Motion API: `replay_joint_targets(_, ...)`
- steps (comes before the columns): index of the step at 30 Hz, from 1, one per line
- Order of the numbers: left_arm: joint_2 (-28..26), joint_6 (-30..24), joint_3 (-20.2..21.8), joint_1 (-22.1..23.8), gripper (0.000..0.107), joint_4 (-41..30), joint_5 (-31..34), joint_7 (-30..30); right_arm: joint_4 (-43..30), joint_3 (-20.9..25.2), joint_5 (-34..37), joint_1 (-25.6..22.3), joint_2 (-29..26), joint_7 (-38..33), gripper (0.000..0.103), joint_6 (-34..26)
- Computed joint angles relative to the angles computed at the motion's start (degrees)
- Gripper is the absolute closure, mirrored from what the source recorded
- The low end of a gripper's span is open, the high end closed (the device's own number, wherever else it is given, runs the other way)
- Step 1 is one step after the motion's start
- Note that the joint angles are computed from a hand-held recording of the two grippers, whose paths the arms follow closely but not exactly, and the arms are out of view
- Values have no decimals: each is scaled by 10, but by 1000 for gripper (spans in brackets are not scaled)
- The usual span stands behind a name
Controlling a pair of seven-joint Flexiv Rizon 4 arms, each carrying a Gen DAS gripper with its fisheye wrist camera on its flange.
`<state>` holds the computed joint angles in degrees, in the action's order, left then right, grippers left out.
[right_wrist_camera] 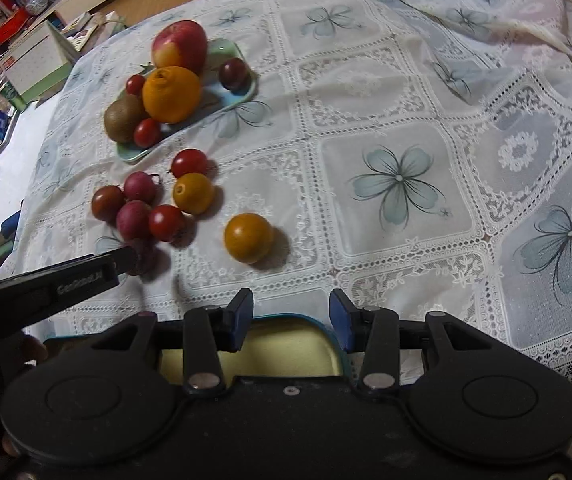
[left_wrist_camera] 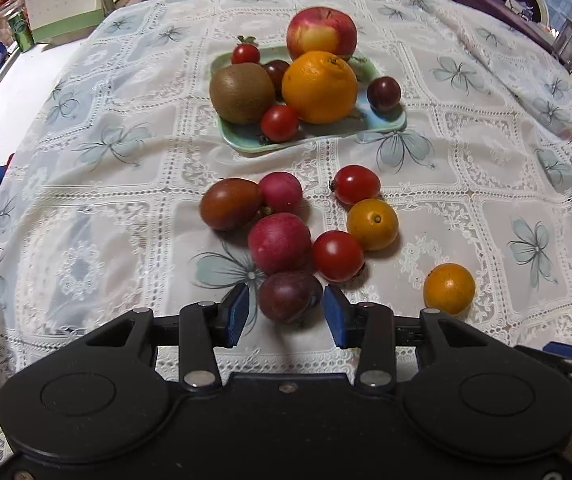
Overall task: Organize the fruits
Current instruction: 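Reach the left gripper to the purple plum and grasp it, then grasp the red-brown plum near the plate with the right gripper while the left holds the purple plum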
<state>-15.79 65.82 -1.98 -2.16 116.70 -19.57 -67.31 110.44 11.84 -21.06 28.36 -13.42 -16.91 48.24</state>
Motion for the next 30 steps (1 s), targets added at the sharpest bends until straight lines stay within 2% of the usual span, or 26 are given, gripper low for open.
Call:
replay_joint_targets(12,-41,-26,17,-16,58,-44,64,-76,0,-1,10,-4,-3,-2,58,-2)
replay_joint_targets(19,-33,-38,-1,8,59,-39,25,-47,-14,-1,12,0,-12,-9,58,-10)
replay_joint_targets(25,-10,-30,17,18,59,-39,29,-42,-40,-7,-2,7,-28,-10,58,-8)
replay_joint_targets(30,9,-22,36,28,59,-31,51,-40,-85,-14,-17,18,-66,-30,57,8)
